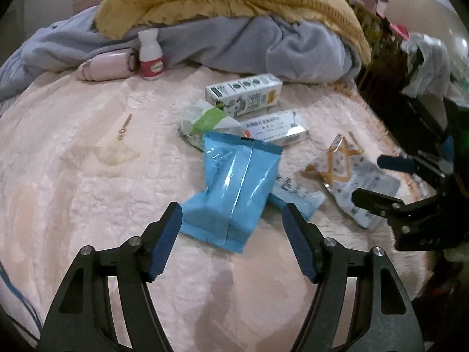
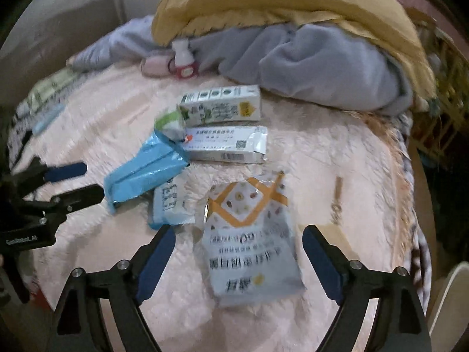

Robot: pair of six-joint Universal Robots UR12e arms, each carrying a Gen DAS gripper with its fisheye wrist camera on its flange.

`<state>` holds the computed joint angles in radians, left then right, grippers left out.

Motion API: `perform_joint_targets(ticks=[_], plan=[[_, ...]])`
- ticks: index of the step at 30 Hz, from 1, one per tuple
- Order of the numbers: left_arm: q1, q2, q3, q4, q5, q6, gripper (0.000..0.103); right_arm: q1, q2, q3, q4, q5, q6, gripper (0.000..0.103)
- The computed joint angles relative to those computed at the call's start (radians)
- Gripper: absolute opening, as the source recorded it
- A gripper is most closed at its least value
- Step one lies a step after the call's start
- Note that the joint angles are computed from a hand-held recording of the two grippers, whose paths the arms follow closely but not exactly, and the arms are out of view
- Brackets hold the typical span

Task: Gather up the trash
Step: 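Grasp the blue wet-wipe pack with the left tool while the right tool grasps the white snack bag, then carry wet-wipe pack and snack bag over the bucket and open both tools to drop them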

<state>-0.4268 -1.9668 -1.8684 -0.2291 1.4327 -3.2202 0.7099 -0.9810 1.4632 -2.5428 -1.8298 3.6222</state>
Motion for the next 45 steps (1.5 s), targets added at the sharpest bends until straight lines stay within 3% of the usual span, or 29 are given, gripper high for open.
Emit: perform_joint_targets(ticks=[4,8,11,12,14,15,23,30,45], plan=[[-0.011,-0.040,0.044,-0.051,0.024,0.054,0.070,-0.006,0.033,-0.037,0.063,-0.007,-0.016,0.087],[-0.024,-0.073,0.081,-0.087,0.063,0.076,0.070,-0.023,0.038,-0.019,0.053,0.049,0.015,0.087],[-0.018,-0.082,0.085,-0.083,0.042,0.051,0.069,-0.027,0.037,-0.001,0.023,0.062,0.016,0.084],[-0.013,-0.080,0.080,-0.073,0.028,0.036,0.060,-0.028,0.032,0.010,0.000,0.063,0.020,0.072],[-0.005,-0.071,0.068,-0.067,-0.002,0.012,0.037,-0.030,0.019,0.035,-0.049,0.067,0.038,0.065],[-0.005,-0.066,0.063,-0.060,0.001,0.006,0.037,-0.030,0.012,0.048,-0.074,0.064,0.045,0.059],[-0.011,-0.006,0.010,0.009,-0.048,-0.039,0.035,-0.007,-0.056,0.134,-0.183,0.016,0.066,0.057],[-0.057,0.019,-0.002,0.033,-0.015,-0.026,0.035,0.023,-0.095,0.171,-0.194,-0.032,0.087,0.057],[-0.154,0.023,0.026,0.052,0.036,0.012,0.035,0.040,-0.192,0.298,-0.233,-0.111,0.173,0.058]])
